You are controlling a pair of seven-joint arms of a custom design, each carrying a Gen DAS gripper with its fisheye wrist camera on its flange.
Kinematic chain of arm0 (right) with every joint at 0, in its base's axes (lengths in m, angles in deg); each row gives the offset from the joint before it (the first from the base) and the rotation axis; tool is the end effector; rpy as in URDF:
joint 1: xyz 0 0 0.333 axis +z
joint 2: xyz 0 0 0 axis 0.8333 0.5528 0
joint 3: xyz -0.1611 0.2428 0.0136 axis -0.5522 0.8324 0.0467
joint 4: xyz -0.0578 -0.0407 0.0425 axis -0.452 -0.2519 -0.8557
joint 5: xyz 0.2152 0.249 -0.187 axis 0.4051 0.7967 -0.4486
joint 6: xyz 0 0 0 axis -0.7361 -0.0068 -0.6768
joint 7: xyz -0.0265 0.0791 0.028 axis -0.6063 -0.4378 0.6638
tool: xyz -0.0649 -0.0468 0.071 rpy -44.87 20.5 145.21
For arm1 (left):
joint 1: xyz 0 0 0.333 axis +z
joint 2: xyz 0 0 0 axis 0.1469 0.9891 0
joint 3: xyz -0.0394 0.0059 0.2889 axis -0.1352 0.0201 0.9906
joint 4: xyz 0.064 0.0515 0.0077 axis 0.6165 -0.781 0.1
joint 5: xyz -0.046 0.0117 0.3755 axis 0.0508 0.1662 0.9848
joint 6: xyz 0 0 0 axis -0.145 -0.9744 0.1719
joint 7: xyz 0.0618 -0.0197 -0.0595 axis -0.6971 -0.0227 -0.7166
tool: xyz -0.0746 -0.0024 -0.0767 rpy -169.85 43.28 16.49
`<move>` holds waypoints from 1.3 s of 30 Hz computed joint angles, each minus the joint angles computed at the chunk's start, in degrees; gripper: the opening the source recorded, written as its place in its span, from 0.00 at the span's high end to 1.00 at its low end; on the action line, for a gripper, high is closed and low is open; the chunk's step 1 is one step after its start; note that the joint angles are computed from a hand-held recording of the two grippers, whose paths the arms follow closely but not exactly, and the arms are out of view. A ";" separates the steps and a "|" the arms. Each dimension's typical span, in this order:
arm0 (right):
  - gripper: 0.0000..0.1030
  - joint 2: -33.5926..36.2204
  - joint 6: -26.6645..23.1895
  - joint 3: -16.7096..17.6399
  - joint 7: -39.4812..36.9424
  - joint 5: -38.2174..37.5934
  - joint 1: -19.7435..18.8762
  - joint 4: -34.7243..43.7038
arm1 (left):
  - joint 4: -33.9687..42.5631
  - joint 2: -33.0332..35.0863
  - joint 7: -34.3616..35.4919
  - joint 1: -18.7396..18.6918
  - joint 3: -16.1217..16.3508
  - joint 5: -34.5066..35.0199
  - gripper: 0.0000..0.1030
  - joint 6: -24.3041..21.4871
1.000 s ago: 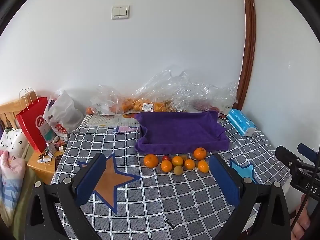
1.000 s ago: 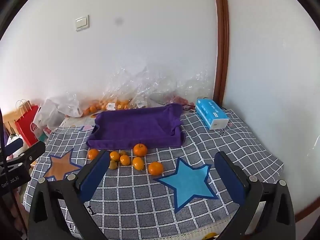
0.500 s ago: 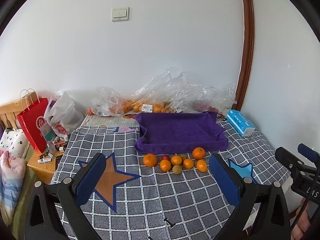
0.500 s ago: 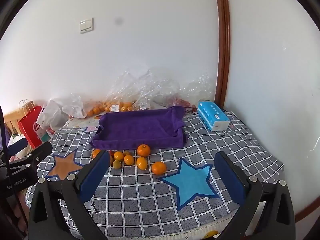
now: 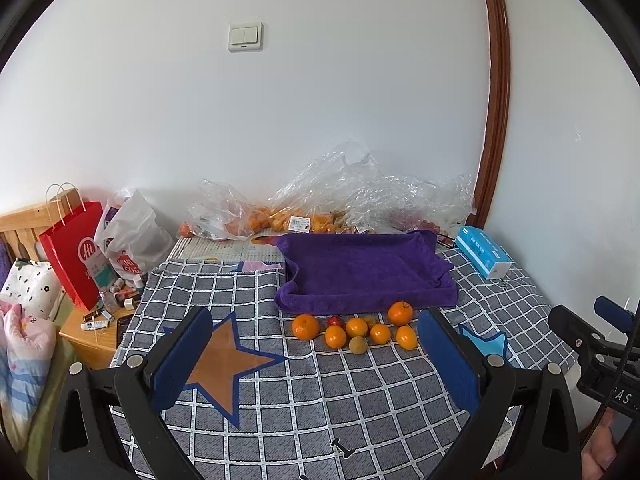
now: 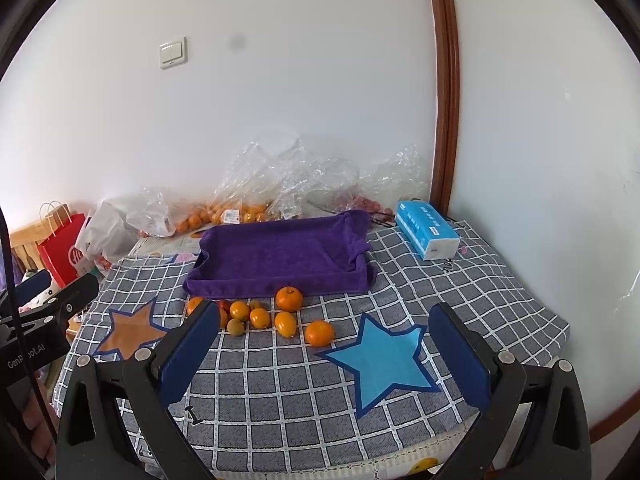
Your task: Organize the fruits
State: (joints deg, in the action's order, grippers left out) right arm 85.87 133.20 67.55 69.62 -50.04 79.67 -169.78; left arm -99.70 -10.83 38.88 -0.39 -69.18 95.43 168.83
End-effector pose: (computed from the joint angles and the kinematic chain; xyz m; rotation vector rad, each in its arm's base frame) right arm 0.4902 0.3294 0.6342 -1.7777 1.2671 -0.6741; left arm 0.4259 -0.2608 0.6457 -1.8398 1.1952 -0.7400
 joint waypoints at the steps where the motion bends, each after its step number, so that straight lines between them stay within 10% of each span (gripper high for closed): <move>1: 0.01 0.00 -0.04 0.04 0.17 -0.34 0.02 0.02 | -0.28 -0.19 -0.06 0.00 0.21 -0.09 0.00 0.37; 39: 0.01 -0.08 0.35 0.33 0.03 -0.17 0.35 -0.54 | -1.81 -1.17 -1.73 0.24 -0.58 0.05 0.00 1.07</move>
State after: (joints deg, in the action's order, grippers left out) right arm 85.79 133.55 67.88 69.65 -50.21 80.03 -170.32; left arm -101.51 -12.00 37.15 -0.15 -69.76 95.47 169.90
